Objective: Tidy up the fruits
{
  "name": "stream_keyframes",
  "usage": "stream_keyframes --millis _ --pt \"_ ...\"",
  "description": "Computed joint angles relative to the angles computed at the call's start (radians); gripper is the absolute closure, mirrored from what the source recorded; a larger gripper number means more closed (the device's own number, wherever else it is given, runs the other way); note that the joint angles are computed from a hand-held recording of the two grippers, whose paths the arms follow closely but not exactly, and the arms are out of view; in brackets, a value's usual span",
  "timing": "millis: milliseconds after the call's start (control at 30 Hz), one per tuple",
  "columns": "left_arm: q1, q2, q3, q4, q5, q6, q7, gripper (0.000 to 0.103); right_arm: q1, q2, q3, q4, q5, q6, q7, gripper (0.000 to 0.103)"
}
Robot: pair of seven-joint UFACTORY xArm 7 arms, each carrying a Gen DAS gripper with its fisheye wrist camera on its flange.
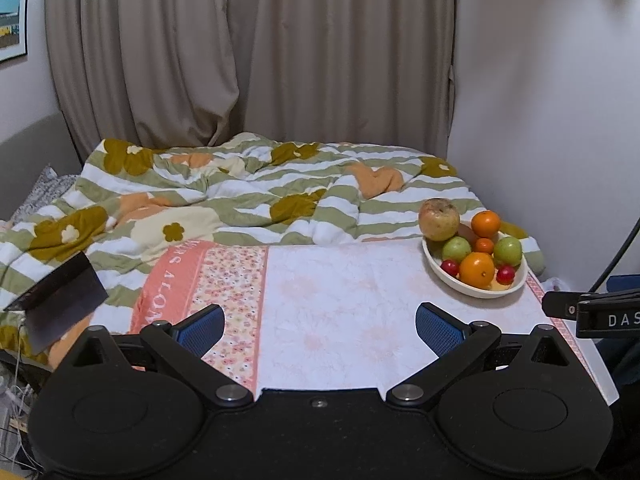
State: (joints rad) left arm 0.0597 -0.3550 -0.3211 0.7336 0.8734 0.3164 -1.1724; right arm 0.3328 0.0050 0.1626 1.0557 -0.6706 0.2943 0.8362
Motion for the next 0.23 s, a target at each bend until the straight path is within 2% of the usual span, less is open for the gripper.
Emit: stream_keyframes --millis 233 --pt "0.020 0.004 -0.008 0.000 0.024 -0.013 -0.036 0.000 0.008 0.014 0.001 0.019 0.024 0.010 -0.026 0.000"
